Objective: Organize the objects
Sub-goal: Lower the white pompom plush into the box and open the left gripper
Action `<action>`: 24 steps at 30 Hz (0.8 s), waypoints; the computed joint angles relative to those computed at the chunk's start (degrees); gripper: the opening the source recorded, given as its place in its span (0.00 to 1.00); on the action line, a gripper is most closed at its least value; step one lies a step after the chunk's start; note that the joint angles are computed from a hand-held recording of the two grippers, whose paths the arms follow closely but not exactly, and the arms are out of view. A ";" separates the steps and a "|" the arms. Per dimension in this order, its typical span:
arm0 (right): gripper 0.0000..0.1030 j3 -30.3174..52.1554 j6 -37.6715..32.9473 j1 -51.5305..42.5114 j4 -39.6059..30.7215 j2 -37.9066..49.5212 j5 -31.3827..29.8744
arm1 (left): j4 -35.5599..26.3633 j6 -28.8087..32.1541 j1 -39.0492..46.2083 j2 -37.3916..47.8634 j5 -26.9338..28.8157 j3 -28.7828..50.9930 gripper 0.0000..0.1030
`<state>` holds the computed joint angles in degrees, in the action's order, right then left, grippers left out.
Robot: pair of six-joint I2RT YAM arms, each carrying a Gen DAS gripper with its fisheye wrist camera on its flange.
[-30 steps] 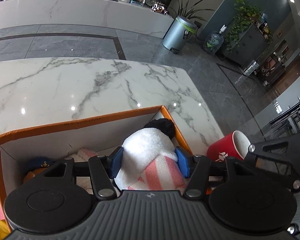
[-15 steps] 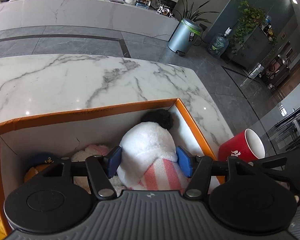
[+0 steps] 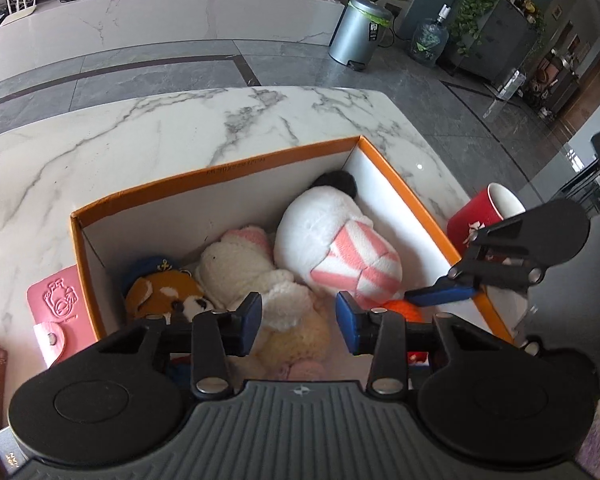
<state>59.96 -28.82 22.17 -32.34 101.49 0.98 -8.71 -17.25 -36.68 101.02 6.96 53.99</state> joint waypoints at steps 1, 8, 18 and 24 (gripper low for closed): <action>0.49 -0.14 -0.46 -0.25 -1.05 -0.97 -0.32 | 0.12 0.54 -0.01 -0.37 -0.21 -0.72 0.39; 0.49 -0.99 0.25 -1.35 -4.84 -6.84 -1.95 | 3.08 1.37 0.49 0.32 -0.09 -3.49 0.32; 0.49 -0.30 -2.08 -0.90 -6.50 -10.02 -0.36 | 6.43 3.88 0.55 -0.08 0.73 -6.19 0.22; 0.49 1.73 -1.05 -0.40 -0.67 -1.97 1.75 | 7.94 3.76 0.81 0.09 1.52 -7.07 0.20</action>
<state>61.68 -29.87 21.78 -33.01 99.51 2.73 -0.77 -13.50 -35.87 101.12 8.47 46.92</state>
